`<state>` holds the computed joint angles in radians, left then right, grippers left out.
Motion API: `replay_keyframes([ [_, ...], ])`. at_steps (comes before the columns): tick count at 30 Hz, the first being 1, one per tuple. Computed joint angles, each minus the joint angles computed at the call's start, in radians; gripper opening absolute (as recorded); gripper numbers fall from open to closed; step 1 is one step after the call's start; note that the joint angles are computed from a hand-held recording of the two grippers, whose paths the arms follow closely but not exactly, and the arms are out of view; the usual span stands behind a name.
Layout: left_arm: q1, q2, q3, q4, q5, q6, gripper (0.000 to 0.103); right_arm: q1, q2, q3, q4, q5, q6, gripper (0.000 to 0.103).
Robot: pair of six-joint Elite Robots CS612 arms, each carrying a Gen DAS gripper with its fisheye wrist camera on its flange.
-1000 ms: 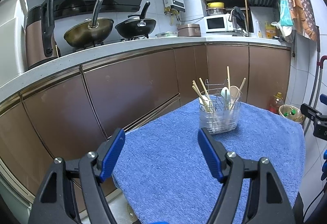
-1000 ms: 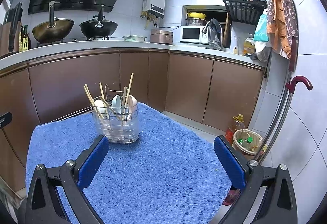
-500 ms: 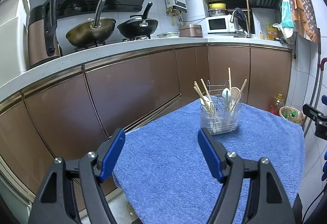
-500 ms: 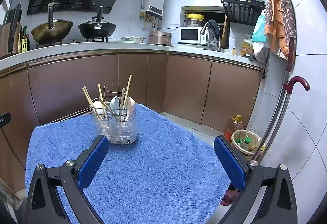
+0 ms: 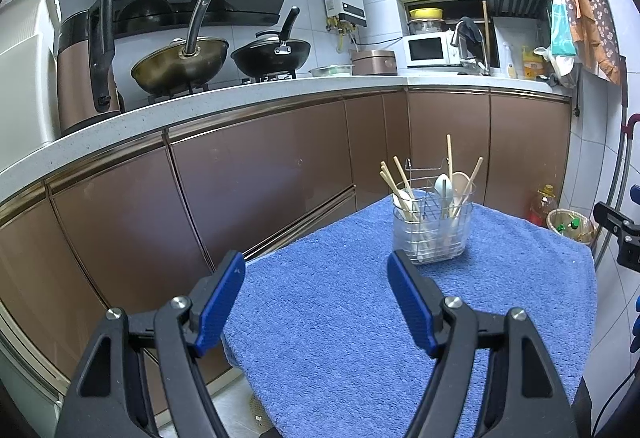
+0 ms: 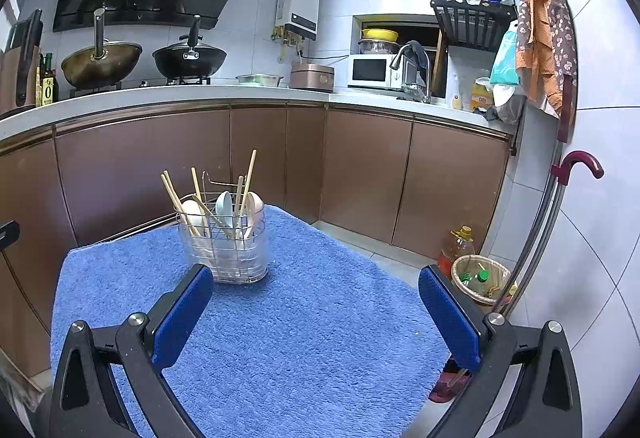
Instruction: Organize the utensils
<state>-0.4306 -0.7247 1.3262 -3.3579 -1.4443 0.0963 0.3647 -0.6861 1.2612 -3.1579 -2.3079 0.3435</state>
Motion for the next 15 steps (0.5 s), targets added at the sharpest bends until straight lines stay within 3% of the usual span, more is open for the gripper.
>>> replay_keyframes([
  [15,0.001,-0.006,0.002,0.019,-0.013,-0.018,0.072,0.0,-0.002,0.001,0.002,-0.003,-0.001,0.103],
])
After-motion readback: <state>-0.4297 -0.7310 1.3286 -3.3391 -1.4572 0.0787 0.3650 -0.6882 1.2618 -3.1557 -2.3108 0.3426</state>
